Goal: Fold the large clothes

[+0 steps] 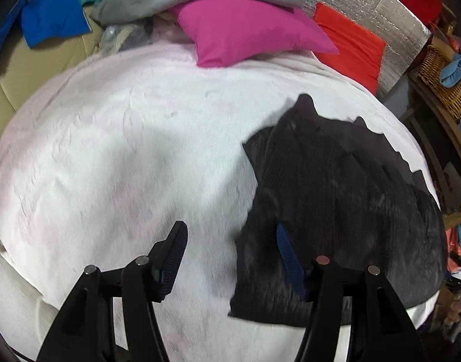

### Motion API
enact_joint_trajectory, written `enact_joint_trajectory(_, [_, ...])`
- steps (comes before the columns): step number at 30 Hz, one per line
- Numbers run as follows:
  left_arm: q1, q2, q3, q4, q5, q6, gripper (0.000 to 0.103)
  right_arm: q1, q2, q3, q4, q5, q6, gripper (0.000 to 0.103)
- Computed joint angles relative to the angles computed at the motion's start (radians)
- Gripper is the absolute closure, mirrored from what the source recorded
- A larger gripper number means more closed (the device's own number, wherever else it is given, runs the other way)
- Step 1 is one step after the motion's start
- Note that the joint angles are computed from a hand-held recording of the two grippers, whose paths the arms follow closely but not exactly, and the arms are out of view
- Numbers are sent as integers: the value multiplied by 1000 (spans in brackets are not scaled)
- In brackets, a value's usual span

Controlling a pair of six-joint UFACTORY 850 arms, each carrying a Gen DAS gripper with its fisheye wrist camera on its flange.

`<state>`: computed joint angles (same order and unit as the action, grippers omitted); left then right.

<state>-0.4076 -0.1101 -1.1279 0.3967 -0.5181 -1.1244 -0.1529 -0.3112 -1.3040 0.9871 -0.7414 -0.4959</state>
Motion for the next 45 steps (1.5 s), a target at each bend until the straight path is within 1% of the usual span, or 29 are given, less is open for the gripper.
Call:
enact_joint_trajectory(1, [-5, 1, 9, 6, 9, -5, 41, 5, 6, 9, -3, 12, -10, 72])
enact_joint_trajectory(2, [-9, -5, 10, 20, 6, -12, 41, 12, 17, 19, -8, 33, -14, 72])
enact_joint_trajectory(3, [-14, -21, 2, 37, -14, -11, 39, 21, 27, 26, -26, 64, -7, 72])
enact_joint_trajectory(4, [-20, -47, -16, 56, -55, -5, 38, 31, 30, 27, -58, 90, 16, 73])
enact_joint_trajectory(5, [-23, -67, -28, 61, -84, 3, 38, 43, 29, 26, -112, 116, 62, 73])
enact_joint_trajectory(6, [-23, -81, -37, 54, -99, 12, 38, 61, 16, 12, -202, 132, 140, 73])
enact_joint_trajectory(8, [-25, -79, -32, 63, -96, 0, 38, 78, 3, -1, -284, 128, 204, 73])
enact_joint_trajectory(9, [-29, -70, -26, 86, -96, -21, 38, 86, 12, 2, -310, 145, 223, 72])
enact_joint_trajectory(11, [-36, -50, -8, 120, -92, -64, 38, 80, 41, 24, -284, 163, 190, 72])
enact_joint_trajectory(12, [-37, -38, 3, 132, -84, -87, 38, 75, 61, 42, -250, 174, 163, 69])
enact_joint_trajectory(13, [-41, -22, 17, 146, -72, -117, 38, 68, 86, 68, -212, 187, 139, 59])
enact_joint_trajectory(14, [-45, 1, 37, 169, -49, -156, 38, 62, 110, 94, -172, 200, 111, 52])
enact_joint_trajectory(15, [-52, 22, 56, 201, -31, -197, 38, 56, 138, 124, -123, 220, 69, 41])
enact_joint_trajectory(17, [-85, 68, 97, 327, 1, -334, 38, 51, 188, 175, -16, 257, -37, 40])
enact_joint_trajectory(18, [-102, 86, 114, 384, 11, -389, 38, 47, 224, 212, 85, 269, -138, 40])
enact_joint_trajectory(20, [-143, 108, 135, 479, 11, -471, 38, 49, 259, 250, 230, 254, -275, 40])
enact_joint_trajectory(21, [-163, 108, 137, 508, -3, -493, 37, 47, 277, 275, 301, 213, -350, 40])
enact_joint_trajectory(23, [-194, 95, 128, 508, -22, -485, 36, 44, 298, 307, 356, 141, -414, 40])
enact_joint_trajectory(25, [-202, 82, 124, 434, 3, -415, 36, 52, 296, 323, 330, 96, -360, 40])
enact_joint_trajectory(28, [-204, 53, 112, 266, 43, -273, 36, 28, 245, 347, 374, -83, -299, 40])
enact_joint_trajectory(30, [-191, 44, 116, 146, 99, -183, 36, 25, 209, 351, 380, -139, -237, 40])
enact_joint_trajectory(32, [-173, 31, 111, 8, 135, -82, 36, 37, 176, 331, 354, -130, -192, 40])
enact_joint_trajectory(33, [-167, 26, 107, -18, 138, -72, 36, 40, 161, 324, 363, -121, -177, 40])
enact_joint_trajectory(34, [-162, 26, 107, -17, 149, -91, 36, 41, 151, 324, 399, -113, -184, 40])
enact_joint_trajectory(37, [-156, 38, 118, 52, 182, -200, 36, 42, 122, 321, 492, -97, -199, 40])
enact_joint_trajectory(39, [-158, 34, 112, 98, 168, -251, 35, 43, 100, 324, 556, -84, -193, 40])
enact_joint_trajectory(42, [-164, 3, 85, 115, 137, -267, 33, 44, 88, 341, 646, -93, -214, 39])
enact_joint_trajectory(44, [-169, -18, 68, 139, 115, -285, 32, 59, 104, 343, 667, -48, -261, 43])
enact_joint_trajectory(45, [-170, -27, 60, 149, 106, -291, 32, 71, 118, 342, 665, -6, -284, 52])
